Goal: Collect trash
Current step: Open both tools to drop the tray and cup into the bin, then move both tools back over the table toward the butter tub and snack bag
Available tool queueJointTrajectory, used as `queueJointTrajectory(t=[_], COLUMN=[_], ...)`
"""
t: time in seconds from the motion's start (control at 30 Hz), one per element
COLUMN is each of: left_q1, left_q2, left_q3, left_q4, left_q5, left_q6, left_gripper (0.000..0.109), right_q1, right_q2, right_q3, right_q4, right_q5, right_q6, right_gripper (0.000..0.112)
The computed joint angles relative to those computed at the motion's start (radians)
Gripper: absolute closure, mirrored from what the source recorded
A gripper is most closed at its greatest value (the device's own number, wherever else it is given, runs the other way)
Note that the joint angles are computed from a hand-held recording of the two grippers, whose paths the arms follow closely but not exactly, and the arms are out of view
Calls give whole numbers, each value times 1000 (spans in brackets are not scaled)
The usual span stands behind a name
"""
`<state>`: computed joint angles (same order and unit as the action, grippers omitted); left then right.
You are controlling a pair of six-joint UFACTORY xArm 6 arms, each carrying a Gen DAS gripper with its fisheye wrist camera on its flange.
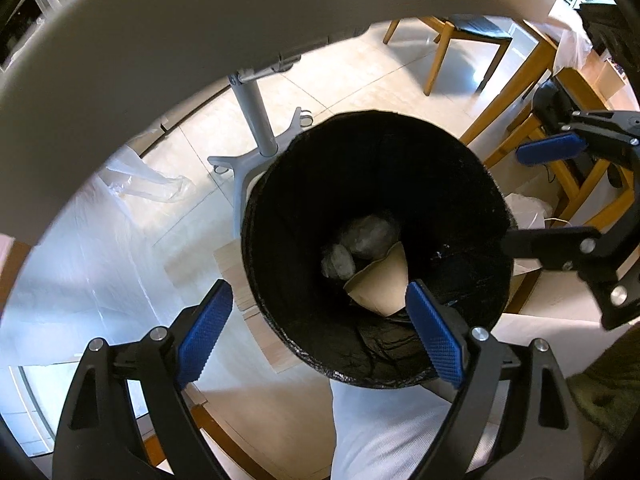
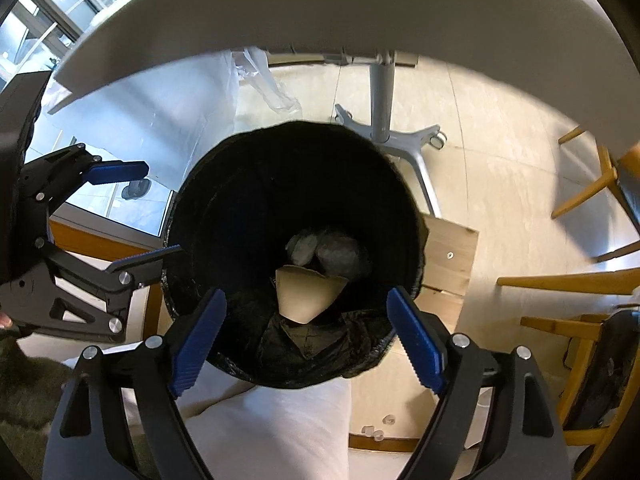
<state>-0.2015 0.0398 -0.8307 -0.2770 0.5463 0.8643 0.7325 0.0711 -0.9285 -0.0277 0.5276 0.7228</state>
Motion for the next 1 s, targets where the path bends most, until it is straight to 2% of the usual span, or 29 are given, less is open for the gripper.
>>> queueJointTrajectory(t=[0.13, 0.33, 0.47, 0.57, 0.7, 0.77, 0.83, 1.0], left_q1=[16, 59, 80, 79, 62, 49, 35, 19], left_q2=[-52, -175, -250, -274, -229, -191, -135, 2], left_q3=[11, 15, -5, -33, -109, -150, -205, -345], left_q4=[-25, -90, -152, -206, -274, -287, -295, -274], left_q5=[21, 128, 216, 224, 182, 144, 111, 106], left_q6=[44, 142, 215, 251, 249, 224, 194, 132], left_gripper=[19, 19, 19, 19, 14, 14, 14, 14], right_q1=[9, 15, 8, -11, -71, -129, -173, -274], right_q2=[-88, -228, -298, -299, -249, -224, -200, -92], right_q3=[26, 53, 32, -26, -90, -114, -131, -217], right_q4=[-80, -181, -294, -428, -517, -518, -484, -380], right_q5=[44, 94, 122, 165, 158, 128, 94, 48], right_q6=[38, 107, 161, 199, 201, 170, 131, 3], right_gripper=[29, 25, 25, 19, 19, 19, 19, 18])
